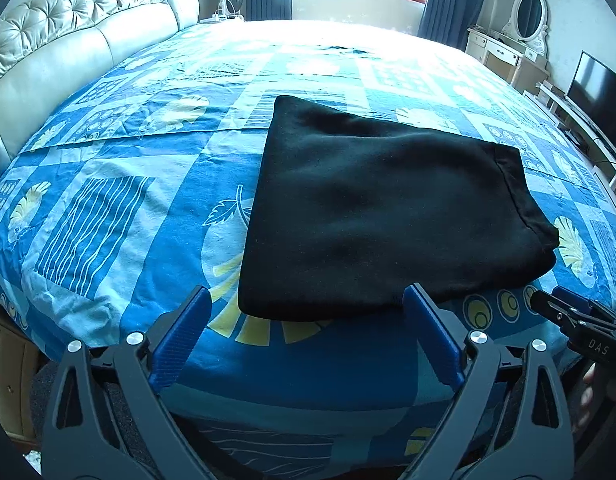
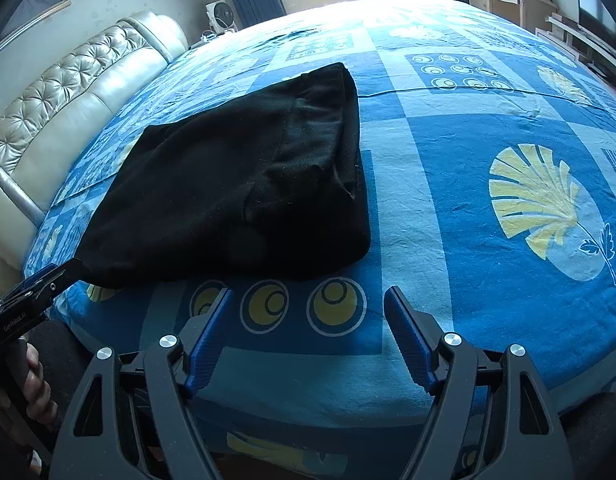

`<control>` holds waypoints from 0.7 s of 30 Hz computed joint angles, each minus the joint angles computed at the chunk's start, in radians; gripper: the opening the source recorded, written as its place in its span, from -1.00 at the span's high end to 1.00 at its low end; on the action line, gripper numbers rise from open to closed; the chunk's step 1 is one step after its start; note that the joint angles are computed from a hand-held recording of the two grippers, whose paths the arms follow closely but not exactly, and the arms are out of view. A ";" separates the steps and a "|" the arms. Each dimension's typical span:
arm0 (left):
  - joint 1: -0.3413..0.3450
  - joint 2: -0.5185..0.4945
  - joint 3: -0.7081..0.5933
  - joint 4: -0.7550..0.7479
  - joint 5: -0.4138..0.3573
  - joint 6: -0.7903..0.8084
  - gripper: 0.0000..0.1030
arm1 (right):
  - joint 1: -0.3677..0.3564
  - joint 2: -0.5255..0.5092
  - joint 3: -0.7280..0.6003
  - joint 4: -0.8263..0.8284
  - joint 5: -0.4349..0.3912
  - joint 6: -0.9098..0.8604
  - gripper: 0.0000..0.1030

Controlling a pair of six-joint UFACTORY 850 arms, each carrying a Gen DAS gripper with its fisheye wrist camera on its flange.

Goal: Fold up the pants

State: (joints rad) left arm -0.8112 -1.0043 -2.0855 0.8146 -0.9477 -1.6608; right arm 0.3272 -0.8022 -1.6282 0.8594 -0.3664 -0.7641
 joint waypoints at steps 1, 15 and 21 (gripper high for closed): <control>0.000 -0.005 -0.009 -0.003 -0.010 0.003 -0.87 | 0.000 0.001 0.001 0.003 0.003 -0.002 -0.46; -0.004 -0.055 -0.090 -0.051 -0.093 0.080 -0.87 | -0.006 -0.005 -0.007 -0.002 -0.007 0.007 -0.46; -0.003 -0.067 -0.105 -0.080 -0.102 0.099 -0.87 | -0.004 -0.009 -0.009 -0.017 -0.022 0.022 -0.46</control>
